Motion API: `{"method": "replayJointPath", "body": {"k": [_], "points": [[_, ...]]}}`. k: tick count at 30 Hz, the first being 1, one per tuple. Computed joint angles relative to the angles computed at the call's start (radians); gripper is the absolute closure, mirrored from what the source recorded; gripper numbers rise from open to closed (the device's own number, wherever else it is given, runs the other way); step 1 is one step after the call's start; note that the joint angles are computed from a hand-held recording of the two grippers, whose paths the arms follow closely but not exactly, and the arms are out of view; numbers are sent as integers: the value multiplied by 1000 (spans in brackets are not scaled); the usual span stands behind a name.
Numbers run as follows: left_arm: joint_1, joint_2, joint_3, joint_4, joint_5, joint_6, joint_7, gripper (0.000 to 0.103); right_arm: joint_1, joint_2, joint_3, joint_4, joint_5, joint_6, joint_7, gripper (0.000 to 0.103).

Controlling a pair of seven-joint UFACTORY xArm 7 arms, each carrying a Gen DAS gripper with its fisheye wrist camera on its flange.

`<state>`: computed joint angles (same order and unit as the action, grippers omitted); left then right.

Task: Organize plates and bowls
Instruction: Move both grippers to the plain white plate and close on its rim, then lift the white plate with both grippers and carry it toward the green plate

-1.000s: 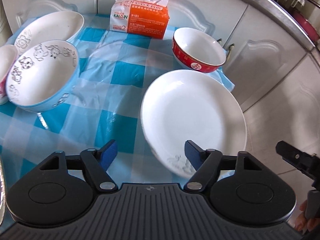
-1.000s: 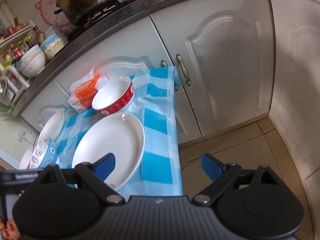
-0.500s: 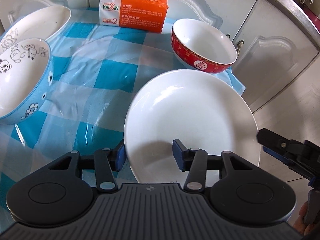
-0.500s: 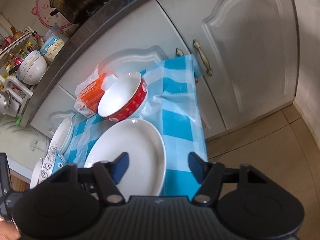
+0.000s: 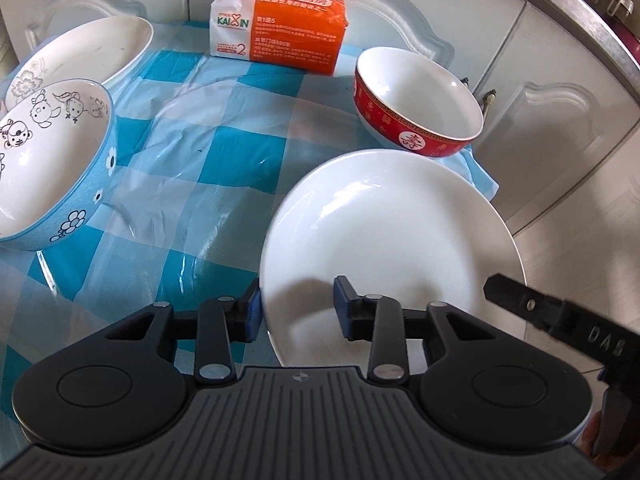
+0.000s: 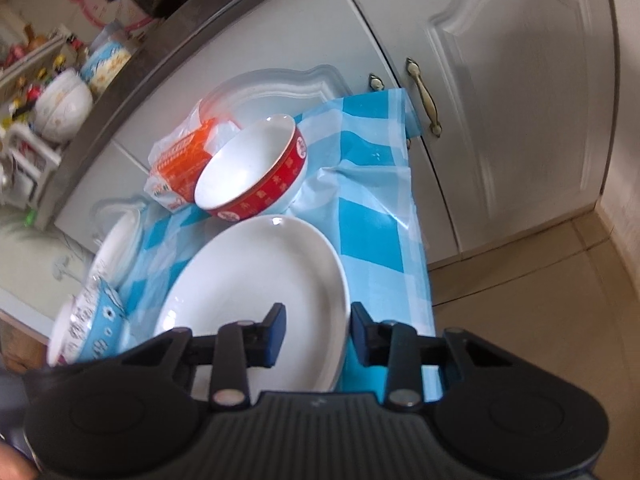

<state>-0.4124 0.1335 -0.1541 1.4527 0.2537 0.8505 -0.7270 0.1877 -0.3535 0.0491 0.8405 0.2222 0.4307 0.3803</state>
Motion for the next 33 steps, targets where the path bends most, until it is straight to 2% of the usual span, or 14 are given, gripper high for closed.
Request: {"method": "replayJointPath", "body": {"k": [5,15,24,33], "points": [[0,-11,-3,-15,0,-12,11,69,-43,-14,52,1,-105,30,77,68],[27,-100,-15,-93,-82,-108,86,71,-68,-86,96,8,-217,97,212,69],[78,-231,-11,-193,-158,-134,122,72,-32,-105,133,61,-260,150,253,76],[155,-452,0,-325,-198,-134,139,72,37,-78,187,158,-291,186,243,79]]}}
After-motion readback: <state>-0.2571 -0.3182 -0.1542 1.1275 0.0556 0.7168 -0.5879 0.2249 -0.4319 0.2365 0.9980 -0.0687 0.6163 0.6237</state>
